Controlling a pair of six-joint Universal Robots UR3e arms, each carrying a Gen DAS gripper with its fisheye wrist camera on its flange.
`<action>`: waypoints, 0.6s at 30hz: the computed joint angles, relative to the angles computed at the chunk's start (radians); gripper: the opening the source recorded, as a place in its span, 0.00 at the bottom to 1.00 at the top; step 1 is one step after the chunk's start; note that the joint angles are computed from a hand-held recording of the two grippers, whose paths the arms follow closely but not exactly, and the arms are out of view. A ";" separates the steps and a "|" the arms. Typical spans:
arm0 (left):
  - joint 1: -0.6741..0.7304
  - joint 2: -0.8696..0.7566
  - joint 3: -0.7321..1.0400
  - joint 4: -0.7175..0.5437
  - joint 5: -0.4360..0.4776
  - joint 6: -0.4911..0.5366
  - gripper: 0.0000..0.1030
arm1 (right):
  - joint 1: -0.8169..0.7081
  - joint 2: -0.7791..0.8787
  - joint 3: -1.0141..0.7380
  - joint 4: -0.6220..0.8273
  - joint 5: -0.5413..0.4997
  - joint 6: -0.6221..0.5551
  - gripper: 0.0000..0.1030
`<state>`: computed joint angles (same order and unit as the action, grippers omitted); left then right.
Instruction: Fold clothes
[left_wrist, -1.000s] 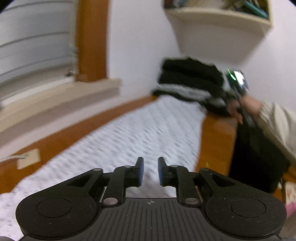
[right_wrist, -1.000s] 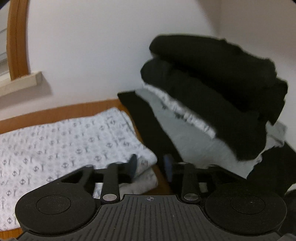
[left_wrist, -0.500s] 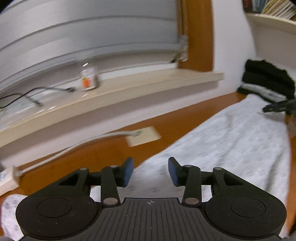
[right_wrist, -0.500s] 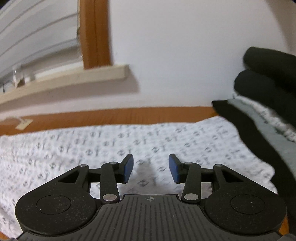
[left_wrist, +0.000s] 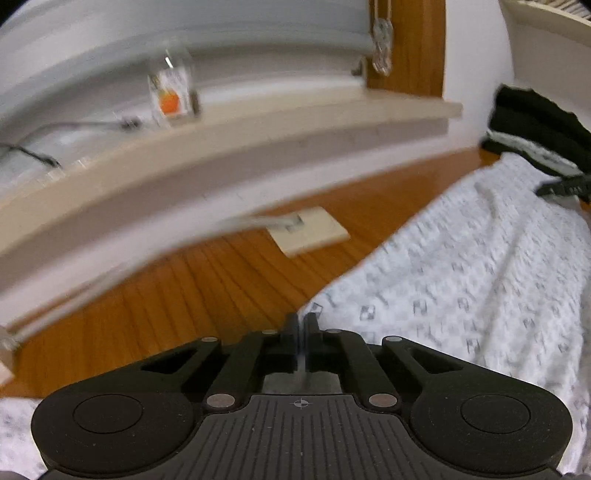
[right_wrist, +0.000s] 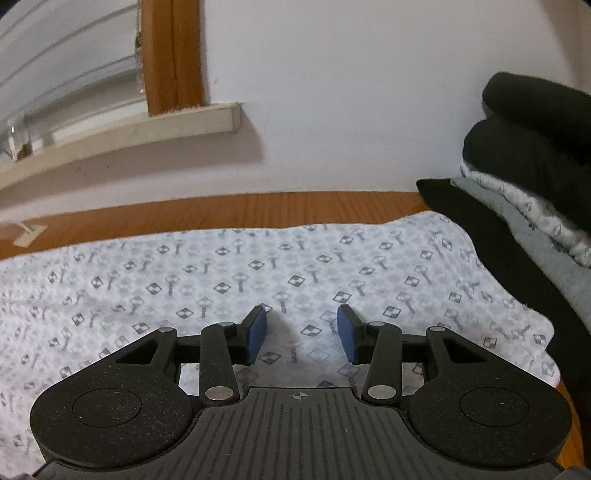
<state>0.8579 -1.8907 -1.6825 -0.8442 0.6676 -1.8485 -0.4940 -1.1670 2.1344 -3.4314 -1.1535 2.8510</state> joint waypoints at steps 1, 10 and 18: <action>0.011 0.009 -0.024 0.059 -0.033 -0.039 0.03 | 0.011 0.003 -0.004 -0.003 -0.017 -0.004 0.42; 0.134 -0.036 0.057 0.272 0.002 -0.303 0.42 | 0.007 -0.004 -0.007 0.012 -0.012 0.002 0.43; 0.275 -0.182 0.305 0.100 0.109 -0.308 0.54 | 0.009 -0.005 -0.015 0.021 -0.013 0.008 0.44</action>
